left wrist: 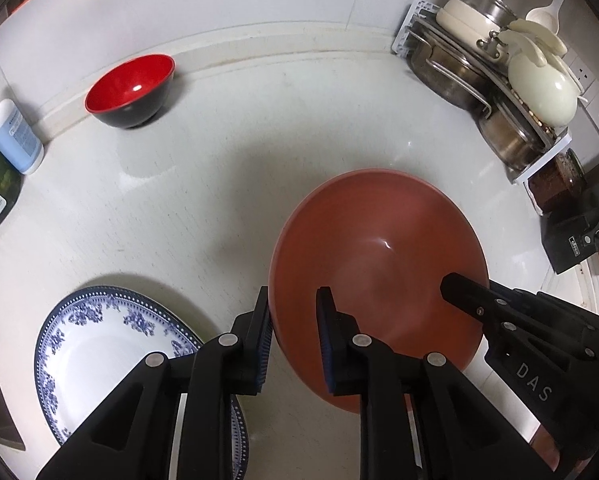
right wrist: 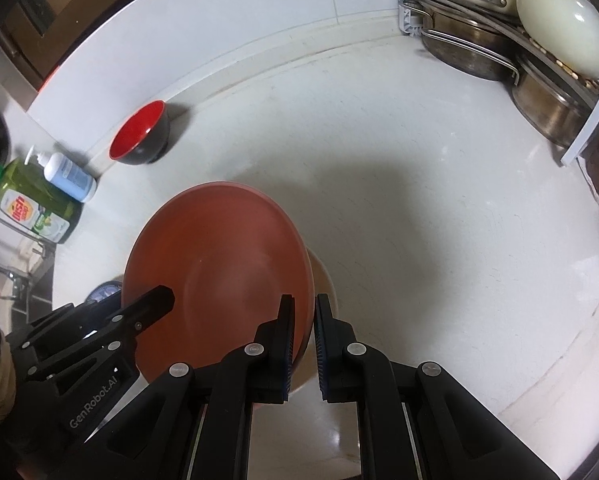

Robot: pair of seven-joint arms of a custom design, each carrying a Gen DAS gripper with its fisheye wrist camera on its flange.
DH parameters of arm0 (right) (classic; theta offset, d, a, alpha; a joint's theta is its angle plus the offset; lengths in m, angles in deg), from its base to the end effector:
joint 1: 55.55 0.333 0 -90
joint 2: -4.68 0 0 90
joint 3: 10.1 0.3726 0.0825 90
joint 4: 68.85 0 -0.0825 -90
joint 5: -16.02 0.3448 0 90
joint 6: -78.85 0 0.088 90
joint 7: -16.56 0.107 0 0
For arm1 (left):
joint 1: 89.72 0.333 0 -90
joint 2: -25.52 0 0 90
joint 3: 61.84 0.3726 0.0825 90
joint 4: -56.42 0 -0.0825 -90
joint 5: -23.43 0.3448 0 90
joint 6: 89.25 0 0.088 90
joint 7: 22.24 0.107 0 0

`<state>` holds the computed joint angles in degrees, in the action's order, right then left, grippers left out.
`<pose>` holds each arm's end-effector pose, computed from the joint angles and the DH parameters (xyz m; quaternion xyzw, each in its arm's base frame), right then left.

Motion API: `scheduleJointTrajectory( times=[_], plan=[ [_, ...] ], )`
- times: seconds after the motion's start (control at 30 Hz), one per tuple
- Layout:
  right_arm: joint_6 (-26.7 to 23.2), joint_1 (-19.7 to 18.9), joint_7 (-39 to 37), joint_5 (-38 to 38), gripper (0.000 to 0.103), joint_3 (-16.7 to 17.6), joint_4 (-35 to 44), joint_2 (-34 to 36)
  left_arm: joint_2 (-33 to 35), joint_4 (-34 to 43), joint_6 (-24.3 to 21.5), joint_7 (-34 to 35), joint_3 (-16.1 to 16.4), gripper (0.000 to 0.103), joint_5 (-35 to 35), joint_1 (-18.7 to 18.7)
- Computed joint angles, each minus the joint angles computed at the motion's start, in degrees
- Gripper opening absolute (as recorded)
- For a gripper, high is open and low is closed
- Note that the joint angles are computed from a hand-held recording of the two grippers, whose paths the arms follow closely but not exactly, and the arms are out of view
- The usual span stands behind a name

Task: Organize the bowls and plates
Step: 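Carry the pink bowl over the cream-white bowl, then lower the pink bowl into the white bowl and open both grippers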

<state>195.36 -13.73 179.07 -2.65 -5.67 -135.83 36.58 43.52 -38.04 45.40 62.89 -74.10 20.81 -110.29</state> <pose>0.5352 0.5070 0.5617 -0.5508 0.8094 -0.0935 0.1809 0.5689 -0.3432 0.5446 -0.5251 0.8268 -0.1976 0.0410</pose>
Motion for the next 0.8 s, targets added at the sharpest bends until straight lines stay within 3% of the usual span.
scheduleJointTrajectory(
  times=[0.8],
  plan=[
    [0.88, -0.31, -1.42, 1.08, 0.012, 0.50, -2.21, 0.24, 0.39, -1.32, -0.06, -2.71, 0.30, 0.021, 0.72, -0.48]
  ],
)
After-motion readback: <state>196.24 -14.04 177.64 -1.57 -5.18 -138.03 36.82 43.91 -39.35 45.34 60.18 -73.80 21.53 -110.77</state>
